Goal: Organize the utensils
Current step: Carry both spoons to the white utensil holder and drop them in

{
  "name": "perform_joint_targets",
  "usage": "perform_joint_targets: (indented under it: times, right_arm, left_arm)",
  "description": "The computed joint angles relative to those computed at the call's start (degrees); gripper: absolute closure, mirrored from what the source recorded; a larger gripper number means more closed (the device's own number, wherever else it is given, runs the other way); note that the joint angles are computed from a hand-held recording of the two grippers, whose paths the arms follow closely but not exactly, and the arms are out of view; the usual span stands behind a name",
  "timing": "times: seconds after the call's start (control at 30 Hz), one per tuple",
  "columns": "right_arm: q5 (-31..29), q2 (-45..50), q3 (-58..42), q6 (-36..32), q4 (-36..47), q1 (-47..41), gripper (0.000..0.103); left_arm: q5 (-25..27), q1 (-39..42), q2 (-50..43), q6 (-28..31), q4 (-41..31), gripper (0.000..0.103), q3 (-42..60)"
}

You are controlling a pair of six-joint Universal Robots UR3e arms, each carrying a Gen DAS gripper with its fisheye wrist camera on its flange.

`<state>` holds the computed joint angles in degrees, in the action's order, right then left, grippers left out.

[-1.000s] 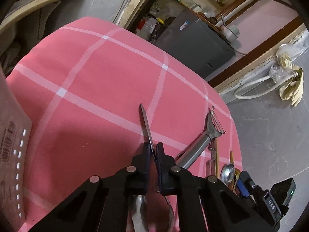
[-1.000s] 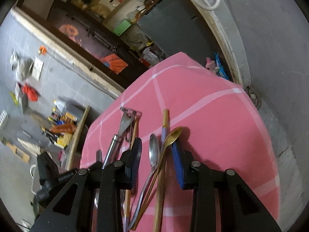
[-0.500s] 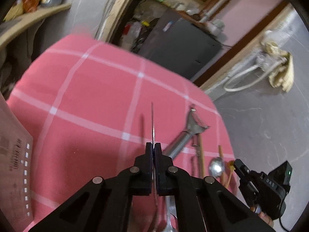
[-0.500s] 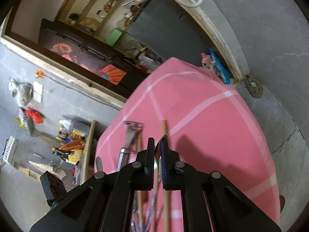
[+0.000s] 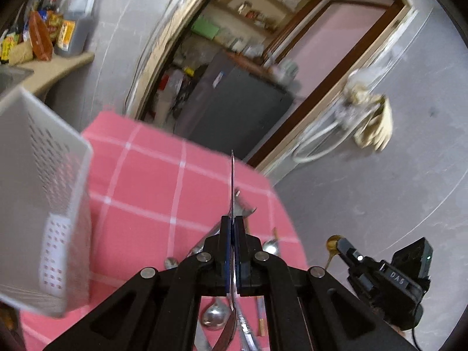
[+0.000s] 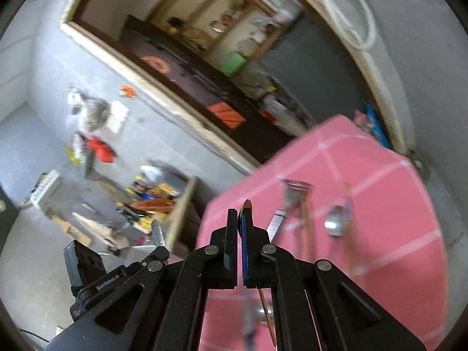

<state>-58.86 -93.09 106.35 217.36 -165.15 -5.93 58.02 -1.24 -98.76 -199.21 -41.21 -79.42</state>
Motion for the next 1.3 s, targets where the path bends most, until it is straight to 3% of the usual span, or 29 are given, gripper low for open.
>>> perform_joint_targets:
  times: [0.2,0.33,0.63,0.83,0.93,1.13,1.3]
  right_arm:
    - [-4.6,10.2,-15.7,4.7,-6.4,10.7,0.100]
    - [-8.8,20.8,-31.8,6.4,-8.4,18.3,0.100]
    - [-15.7,45.6,-69.4,2.3,-0.7,29.7,0.100]
    - [-16.2,51.8,-75.6,-0.7,3.5,31.6,0.100]
    - [-16.4,51.4,-73.5,-2.1,4.1,31.8,0.100]
    - [-15.7,48.3,-66.2,-3.6,4.0,31.1,0.100]
    - [-16.4,47.7,-66.4,-4.7,7.2,31.4,0.100]
  left_arm:
    - [-4.6,8.2,7.5,0.5,-1.9,0.101,1.8]
    - [-7.6,15.4,11.2,2.0,-2.6,0.101,2.6]
    - [-6.9,23.9,11.3,3.5,8.7,0.101,-2.0]
    - [-6.5,24.9,10.4,3.0,16.2,0.101,-9.2]
    - [-7.5,25.7,11.2,4.1,17.3,0.100,-12.1]
    - [-9.1,26.1,12.5,6.8,16.7,0.100,-15.3]
    - [-10.9,26.9,13.7,8.6,13.0,0.099,-15.9]
